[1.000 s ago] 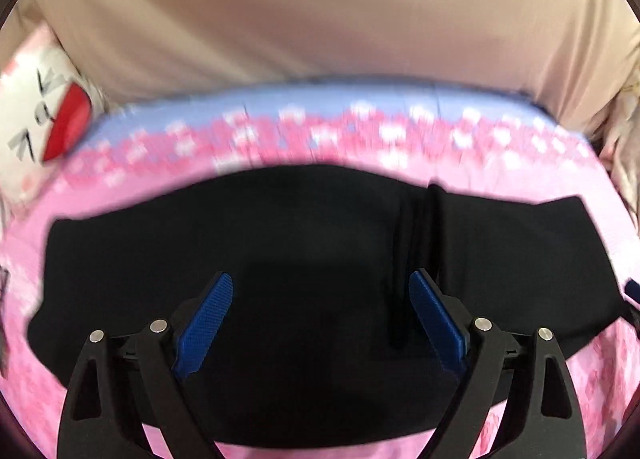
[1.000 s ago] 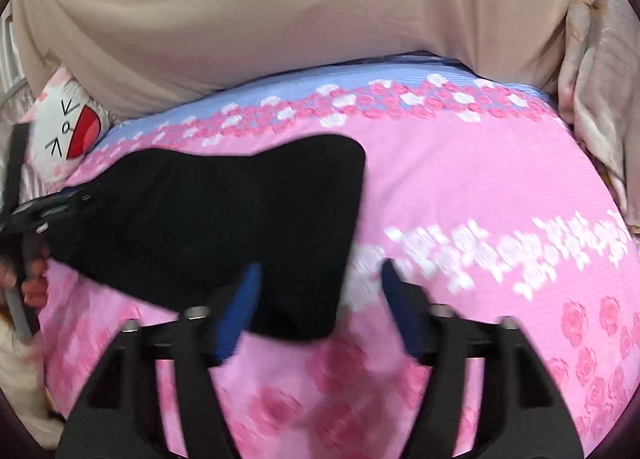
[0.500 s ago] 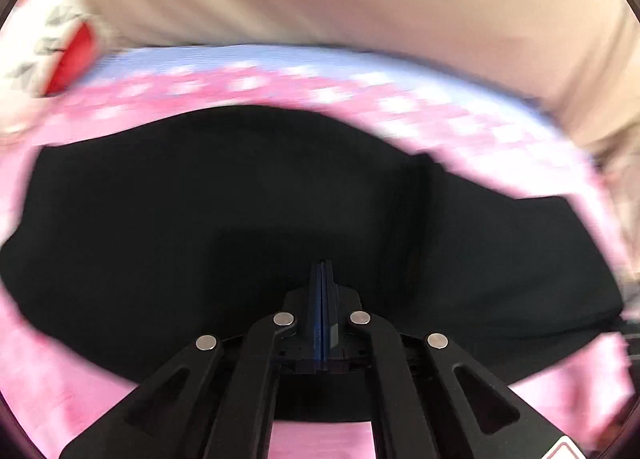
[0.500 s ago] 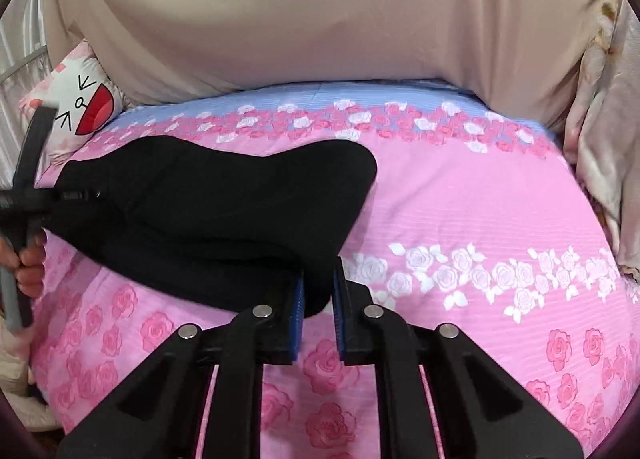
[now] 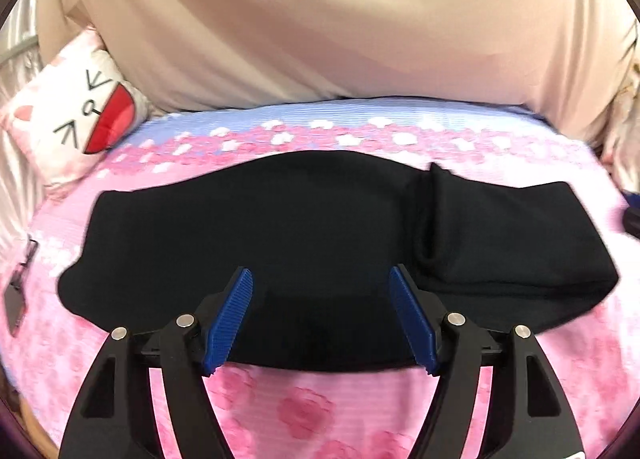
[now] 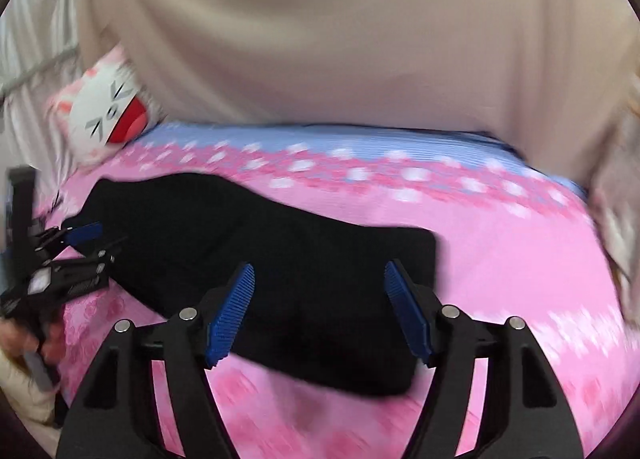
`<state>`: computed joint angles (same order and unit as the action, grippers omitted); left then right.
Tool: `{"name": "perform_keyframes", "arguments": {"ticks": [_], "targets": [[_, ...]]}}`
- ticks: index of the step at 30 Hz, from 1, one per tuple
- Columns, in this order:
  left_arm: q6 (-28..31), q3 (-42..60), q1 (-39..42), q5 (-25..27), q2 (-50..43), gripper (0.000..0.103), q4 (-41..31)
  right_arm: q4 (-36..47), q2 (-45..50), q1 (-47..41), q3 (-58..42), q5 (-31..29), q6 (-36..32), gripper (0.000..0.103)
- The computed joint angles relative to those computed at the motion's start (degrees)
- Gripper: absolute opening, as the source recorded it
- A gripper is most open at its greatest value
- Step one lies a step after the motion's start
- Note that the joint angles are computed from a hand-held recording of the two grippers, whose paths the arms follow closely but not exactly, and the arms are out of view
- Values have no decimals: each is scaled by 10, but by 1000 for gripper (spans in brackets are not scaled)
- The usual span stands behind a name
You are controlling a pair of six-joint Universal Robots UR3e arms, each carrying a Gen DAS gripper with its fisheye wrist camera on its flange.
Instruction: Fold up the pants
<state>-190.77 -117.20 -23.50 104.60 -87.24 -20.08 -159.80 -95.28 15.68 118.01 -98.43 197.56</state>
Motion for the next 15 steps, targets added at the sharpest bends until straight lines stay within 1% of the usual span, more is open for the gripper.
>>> {"name": "perform_keyframes", "arguments": {"ticks": [2,3,5,7,9,10,12,13,15], "targets": [[12,-1,2,-3,7,69,-1,0,95,9,-80,10,6,66],[16,-3,-1,2,11,69,-2,8,142,10,-125,23,10,66],[23,-5,-6,18,7,69,5,32,224,19,-217,29,26,66],[28,-17,-4,30,18,70,7,60,282,28,-289,31,37,66],[30,-32,7,33,34,70,5,83,316,39,-325,23,47,66],[42,-37,30,17,32,71,15,95,336,42,-348,22,47,66],[48,-51,50,3,44,73,16,129,390,58,-411,-11,50,66],[50,-56,56,1,46,73,17,133,402,59,-421,-18,46,65],[56,-61,64,-1,45,73,19,115,416,64,-424,-32,43,57]]}}
